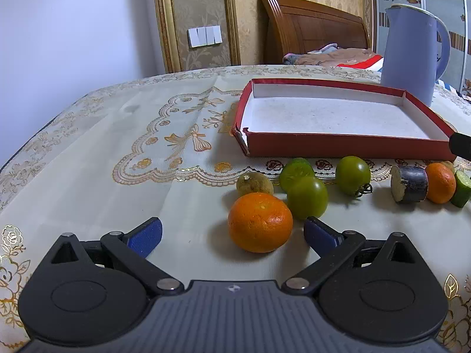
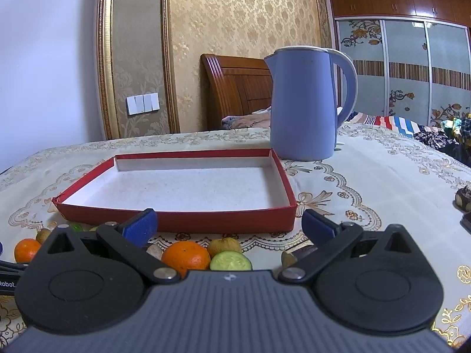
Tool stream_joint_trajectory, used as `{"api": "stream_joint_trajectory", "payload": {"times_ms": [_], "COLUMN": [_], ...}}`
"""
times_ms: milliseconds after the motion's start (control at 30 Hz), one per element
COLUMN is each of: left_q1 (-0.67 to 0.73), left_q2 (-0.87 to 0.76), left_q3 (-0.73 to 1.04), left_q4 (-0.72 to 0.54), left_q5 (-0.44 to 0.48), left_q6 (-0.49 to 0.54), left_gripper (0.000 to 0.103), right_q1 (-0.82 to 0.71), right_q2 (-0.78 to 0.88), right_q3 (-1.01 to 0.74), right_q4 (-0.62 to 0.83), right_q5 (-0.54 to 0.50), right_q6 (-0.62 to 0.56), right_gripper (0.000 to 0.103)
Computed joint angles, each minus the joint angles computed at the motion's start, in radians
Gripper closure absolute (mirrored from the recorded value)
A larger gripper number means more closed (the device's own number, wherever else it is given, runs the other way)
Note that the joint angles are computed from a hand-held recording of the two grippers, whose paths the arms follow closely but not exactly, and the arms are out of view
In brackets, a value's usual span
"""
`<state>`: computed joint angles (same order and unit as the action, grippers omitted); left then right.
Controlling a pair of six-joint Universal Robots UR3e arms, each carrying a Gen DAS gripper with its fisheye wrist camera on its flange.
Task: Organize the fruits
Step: 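Lower the left tool around the orange and close its fingers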
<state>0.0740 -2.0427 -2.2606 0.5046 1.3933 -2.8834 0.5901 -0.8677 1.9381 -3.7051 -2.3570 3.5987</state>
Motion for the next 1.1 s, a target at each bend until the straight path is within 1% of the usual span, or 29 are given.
{"api": "stream_joint_trajectory", "payload": {"times_ms": [433, 633, 667, 733, 900, 933, 967, 1033, 1067, 1100], "left_q1": [0.004, 0.004, 0.009, 0.021, 0.018, 0.017, 0.021, 0.036, 0.037, 0.029], "left_q2": [0.001, -0.005, -0.004, 0.001, 0.005, 0.005, 0.007, 0.019, 0.026, 0.024], "left_q3": [0.006, 0.003, -0.003, -0.018, -0.02, -0.02, -0.024, -0.039, -0.045, -0.046], "left_q4": [-0.024, -0.007, 0.0, 0.015, 0.012, 0.012, 0.014, 0.01, 0.006, 0.011], "left_q5": [-0.01, -0.01, -0.018, -0.041, -0.04, -0.038, -0.048, -0.09, -0.103, -0.096], "left_q6": [-0.003, 0.001, -0.001, 0.001, 0.002, 0.003, 0.007, 0.024, 0.03, 0.03], "left_gripper": [0.0, 0.001, 0.01, 0.02, 0.02, 0.022, 0.026, 0.048, 0.052, 0.054], "right_q1": [-0.002, -0.006, -0.006, -0.005, -0.005, -0.005, -0.005, -0.005, -0.005, -0.004], "right_q2": [-0.009, -0.016, -0.016, -0.016, -0.016, -0.016, -0.016, -0.015, -0.014, -0.014], "right_q3": [-0.002, -0.002, -0.001, -0.002, -0.002, -0.002, -0.001, -0.001, 0.0, 0.003], "right_q4": [0.027, 0.047, 0.047, 0.047, 0.046, 0.046, 0.046, 0.042, 0.037, 0.029], "right_q5": [0.007, 0.01, 0.011, 0.008, 0.009, 0.009, 0.009, 0.008, 0.006, 0.003], "right_q6": [0.013, 0.024, 0.025, 0.026, 0.025, 0.025, 0.025, 0.026, 0.029, 0.035], "right_gripper": [0.0, 0.0, 0.0, 0.0, 0.0, 0.0, 0.0, 0.0, 0.0, 0.0]}}
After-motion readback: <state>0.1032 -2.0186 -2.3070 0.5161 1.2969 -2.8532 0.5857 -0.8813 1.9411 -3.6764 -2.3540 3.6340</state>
